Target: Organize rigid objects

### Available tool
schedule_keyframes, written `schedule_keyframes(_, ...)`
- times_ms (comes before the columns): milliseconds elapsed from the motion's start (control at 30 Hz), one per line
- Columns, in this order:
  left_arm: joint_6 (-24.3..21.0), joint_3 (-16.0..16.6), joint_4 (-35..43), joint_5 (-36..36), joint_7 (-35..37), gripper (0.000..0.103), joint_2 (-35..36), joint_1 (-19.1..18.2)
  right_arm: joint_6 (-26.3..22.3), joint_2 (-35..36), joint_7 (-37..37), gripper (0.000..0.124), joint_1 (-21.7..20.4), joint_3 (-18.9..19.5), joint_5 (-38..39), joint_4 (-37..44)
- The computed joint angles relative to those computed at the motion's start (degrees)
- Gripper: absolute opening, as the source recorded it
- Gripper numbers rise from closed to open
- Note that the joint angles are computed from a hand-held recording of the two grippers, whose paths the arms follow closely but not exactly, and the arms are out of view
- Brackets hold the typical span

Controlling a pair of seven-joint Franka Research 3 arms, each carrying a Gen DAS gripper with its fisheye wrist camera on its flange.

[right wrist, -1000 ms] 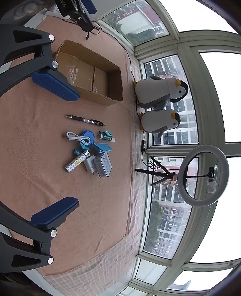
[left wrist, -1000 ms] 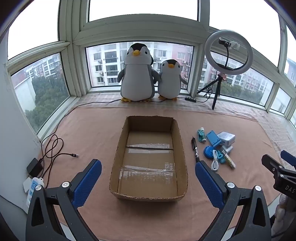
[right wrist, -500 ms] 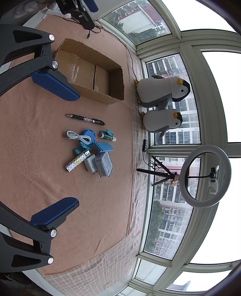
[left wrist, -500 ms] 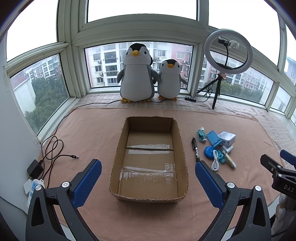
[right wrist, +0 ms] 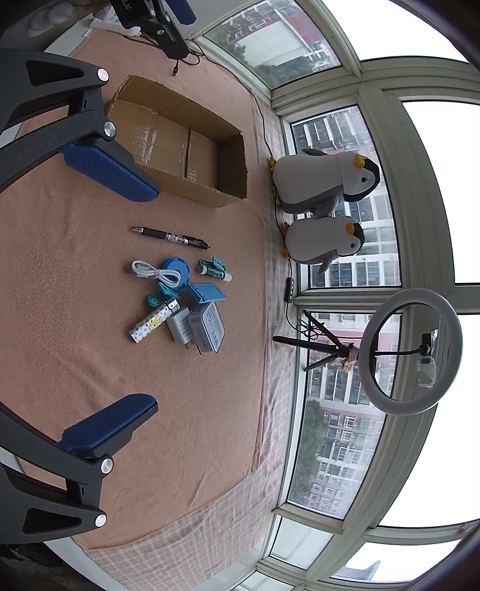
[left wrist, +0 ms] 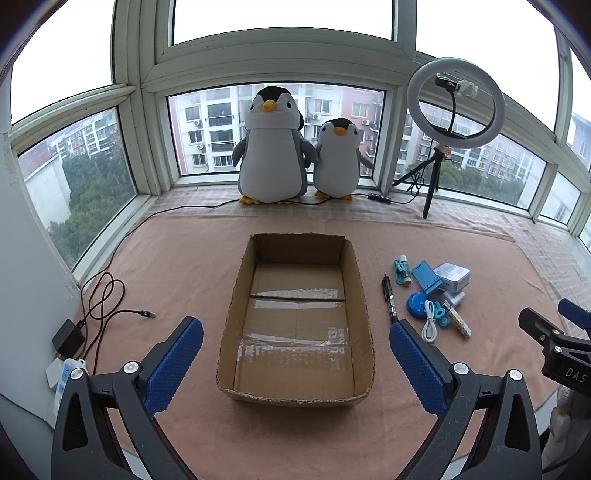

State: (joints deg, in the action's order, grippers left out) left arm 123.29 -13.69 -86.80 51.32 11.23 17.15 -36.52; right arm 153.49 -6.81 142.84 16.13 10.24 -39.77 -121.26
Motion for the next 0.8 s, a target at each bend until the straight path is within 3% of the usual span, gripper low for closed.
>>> schedule_keyframes(800,0.36,0.11,-0.35,-0.12,-0.07,0.103,-0.05,0.16,-0.41,0.31,-0.26,0.103,0.55,-0.14,0.69,0.05)
